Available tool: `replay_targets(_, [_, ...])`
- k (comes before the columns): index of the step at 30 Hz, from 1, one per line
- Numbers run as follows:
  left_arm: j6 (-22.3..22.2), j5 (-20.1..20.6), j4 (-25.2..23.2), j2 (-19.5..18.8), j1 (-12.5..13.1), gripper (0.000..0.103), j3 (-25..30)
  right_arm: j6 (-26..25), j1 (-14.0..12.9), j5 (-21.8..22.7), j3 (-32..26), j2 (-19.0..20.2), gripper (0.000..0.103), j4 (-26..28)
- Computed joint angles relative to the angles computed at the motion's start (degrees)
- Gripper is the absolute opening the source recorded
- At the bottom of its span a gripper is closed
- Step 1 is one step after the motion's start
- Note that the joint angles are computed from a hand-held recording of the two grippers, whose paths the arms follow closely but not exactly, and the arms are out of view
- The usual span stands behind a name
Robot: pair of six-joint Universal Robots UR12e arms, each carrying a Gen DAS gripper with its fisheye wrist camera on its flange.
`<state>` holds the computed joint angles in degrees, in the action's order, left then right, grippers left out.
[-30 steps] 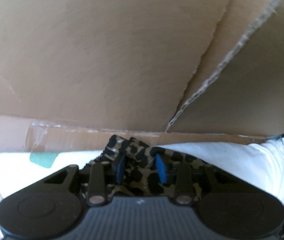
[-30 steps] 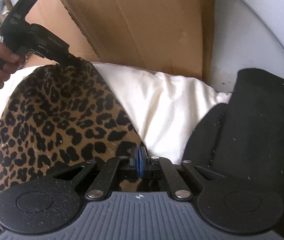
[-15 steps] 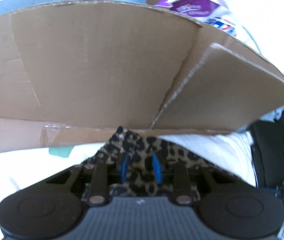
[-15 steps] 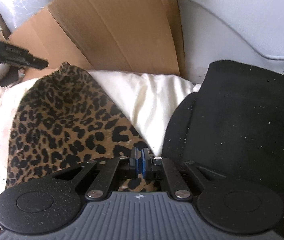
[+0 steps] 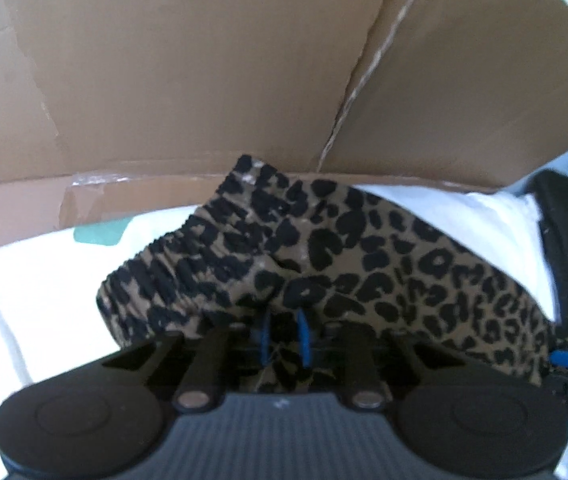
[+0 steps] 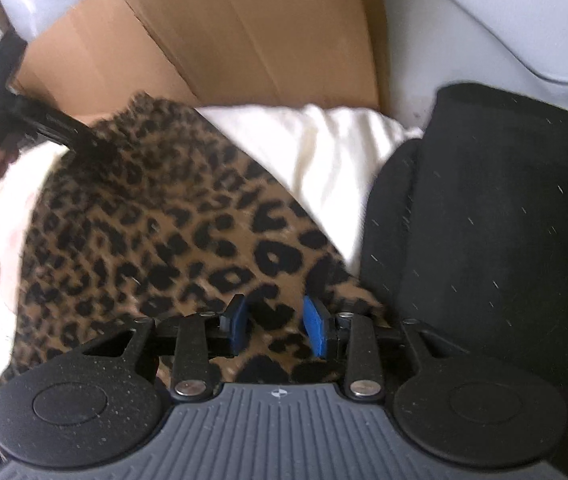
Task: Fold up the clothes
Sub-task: 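Open both grippers to release the folded shorts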
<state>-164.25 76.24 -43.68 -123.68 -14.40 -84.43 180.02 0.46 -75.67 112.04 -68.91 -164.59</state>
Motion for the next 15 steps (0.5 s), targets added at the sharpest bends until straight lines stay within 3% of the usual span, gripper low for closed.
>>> replay_targets(3, [-0.72, 1.13, -0.85, 0.29, -0.53, 0.015, 0.66, 0.26, 0.14, -1.7, 0.66, -0.68, 0.037, -0.27])
replay_targets(8, [-0.65, -1.4, -1.45, 3.07, 0.28, 0.025, -0.75, -0.25, 0.62, -4.78, 1.15, -2.33, 0.037, 1.13])
replay_targets(12, [-0.63, -3.29, -1.43, 5.07, 0.86, 0.026, -2.26, 0.58, 0.57, -5.42, 1.5, -3.62, 0.037, 2.09])
replay_targets(15, [0.06, -3.62, 0.56, 6.35, 0.94, 0.026, -3.83, 0.2, 0.56, -4.93, 2.49, -4.2, 0.037, -0.84])
